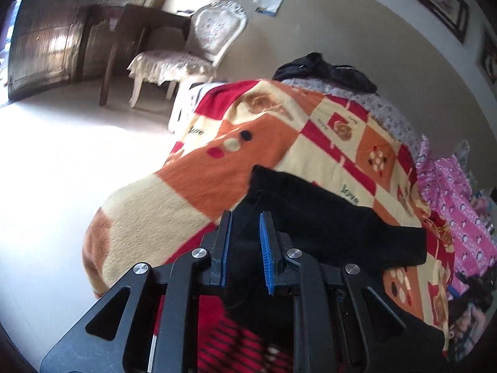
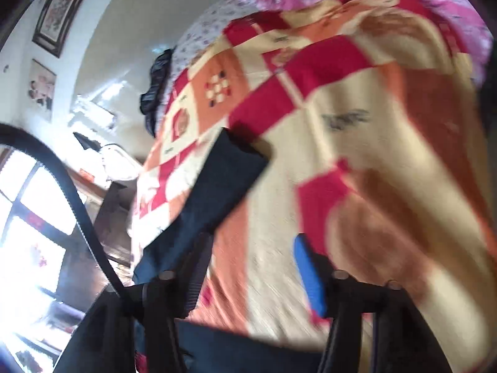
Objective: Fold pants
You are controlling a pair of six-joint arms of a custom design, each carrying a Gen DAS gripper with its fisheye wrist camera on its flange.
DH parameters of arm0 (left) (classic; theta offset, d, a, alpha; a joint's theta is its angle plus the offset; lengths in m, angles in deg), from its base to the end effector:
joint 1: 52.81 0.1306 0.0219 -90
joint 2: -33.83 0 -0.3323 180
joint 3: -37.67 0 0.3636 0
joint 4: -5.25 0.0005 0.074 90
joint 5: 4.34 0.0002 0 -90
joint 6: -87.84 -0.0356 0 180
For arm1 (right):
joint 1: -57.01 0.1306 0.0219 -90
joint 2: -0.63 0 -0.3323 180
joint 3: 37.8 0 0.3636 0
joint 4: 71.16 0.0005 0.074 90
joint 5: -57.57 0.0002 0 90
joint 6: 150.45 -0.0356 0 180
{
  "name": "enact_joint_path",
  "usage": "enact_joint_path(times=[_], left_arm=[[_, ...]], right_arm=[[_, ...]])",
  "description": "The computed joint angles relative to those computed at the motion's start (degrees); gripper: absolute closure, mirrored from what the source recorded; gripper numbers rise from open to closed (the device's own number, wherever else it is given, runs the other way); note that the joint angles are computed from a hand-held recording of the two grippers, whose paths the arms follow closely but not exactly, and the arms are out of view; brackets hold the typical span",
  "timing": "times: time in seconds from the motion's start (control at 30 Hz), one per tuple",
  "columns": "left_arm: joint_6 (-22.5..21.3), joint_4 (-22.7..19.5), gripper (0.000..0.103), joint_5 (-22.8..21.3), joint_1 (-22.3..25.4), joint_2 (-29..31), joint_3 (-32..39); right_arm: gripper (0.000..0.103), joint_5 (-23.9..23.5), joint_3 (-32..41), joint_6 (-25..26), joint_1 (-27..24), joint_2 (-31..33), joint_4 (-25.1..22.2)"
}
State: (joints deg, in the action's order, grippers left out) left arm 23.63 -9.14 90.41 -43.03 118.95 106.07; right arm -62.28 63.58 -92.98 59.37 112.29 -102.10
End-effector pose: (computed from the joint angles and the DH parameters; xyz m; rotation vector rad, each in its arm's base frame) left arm 0.4297 0.0706 0.3004 -0.6007 2.0353 -0.2539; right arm 0.5799 0.0411 0.3053 0.3336 2.3171 0.9069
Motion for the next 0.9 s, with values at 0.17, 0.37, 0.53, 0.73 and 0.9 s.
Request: enact_joint_path(times=[0.17, 0.37, 0.53, 0.73, 0.9], left_arm=[[-5.16, 6.76, 0.045, 9.05, -6.61, 0.76, -2.32], [-9.43, 7.03, 0.045, 6.33, -10.7, 4.89, -1.71], [-6.4, 4.57, 0.045, 6.52, -9.0, 6.77, -0.09], [-6.84, 3.53, 0.045, 6.17, -9.28, 7.73, 0.82], [-5.85, 3.25, 0.045, 6.19, -9.24, 7.58, 0.43]], right_arm=[[0.049, -1.85, 19.46, 4.07, 0.92, 15.85, -7.45], [0.051, -8.77, 21.64, -10.02, 0.02, 21.86, -0.1], [0.052, -7.68, 25.63, -11.17, 0.76, 24.76, 1.62], [0.088, 0.97, 24.88, -6.04, 1.95, 23.48, 0.14], [0.098, 6.86, 16.04, 1.45, 2.33, 15.94, 1.48]])
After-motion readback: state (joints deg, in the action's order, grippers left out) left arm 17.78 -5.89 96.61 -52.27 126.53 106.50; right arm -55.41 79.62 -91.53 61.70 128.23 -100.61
